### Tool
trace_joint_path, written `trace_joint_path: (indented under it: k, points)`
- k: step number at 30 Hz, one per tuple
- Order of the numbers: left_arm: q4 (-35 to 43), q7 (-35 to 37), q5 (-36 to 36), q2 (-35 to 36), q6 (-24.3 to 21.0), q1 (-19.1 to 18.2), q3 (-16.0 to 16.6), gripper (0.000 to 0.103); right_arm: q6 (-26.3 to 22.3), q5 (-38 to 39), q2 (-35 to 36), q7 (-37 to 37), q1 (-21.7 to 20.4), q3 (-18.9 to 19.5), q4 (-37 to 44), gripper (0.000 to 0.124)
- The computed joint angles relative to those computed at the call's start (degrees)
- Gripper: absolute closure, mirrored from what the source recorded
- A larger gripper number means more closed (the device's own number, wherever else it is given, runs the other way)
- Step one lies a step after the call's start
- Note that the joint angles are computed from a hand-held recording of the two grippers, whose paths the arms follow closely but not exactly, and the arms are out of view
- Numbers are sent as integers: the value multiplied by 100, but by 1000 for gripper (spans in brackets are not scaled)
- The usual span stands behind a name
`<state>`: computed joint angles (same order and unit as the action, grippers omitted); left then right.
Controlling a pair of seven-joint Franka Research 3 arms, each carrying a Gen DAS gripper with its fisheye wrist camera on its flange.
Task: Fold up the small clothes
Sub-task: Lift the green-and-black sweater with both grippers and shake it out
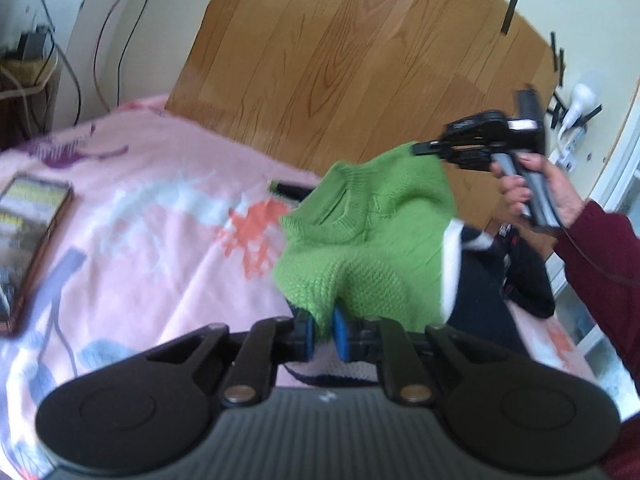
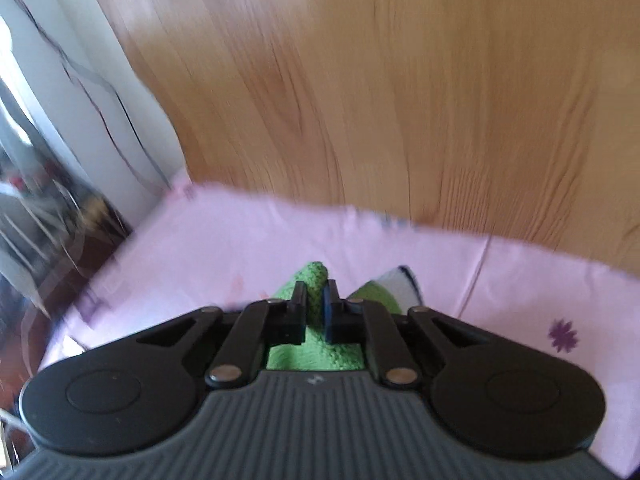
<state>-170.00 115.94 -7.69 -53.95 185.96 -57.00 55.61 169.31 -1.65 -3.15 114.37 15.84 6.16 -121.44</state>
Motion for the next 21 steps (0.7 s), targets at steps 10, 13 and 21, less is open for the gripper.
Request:
trace_joint_path:
  k: [10, 13, 21]
  points:
    - [697, -683, 530, 569, 1621, 77, -1373, 97, 1152, -1765, -3128, 2600, -2723, 2140, -1568, 114]
    - [1226, -1216, 390, 874, 1840, 175, -1818, 97, 1230, -1581, -4083, 2720, -3222, 2496, -1780, 114]
    - [2078, -2107, 153, 1271, 2459, 1028, -3007, 97, 1197, -926, -6070, 2654, -3677, 2715, -1950, 114]
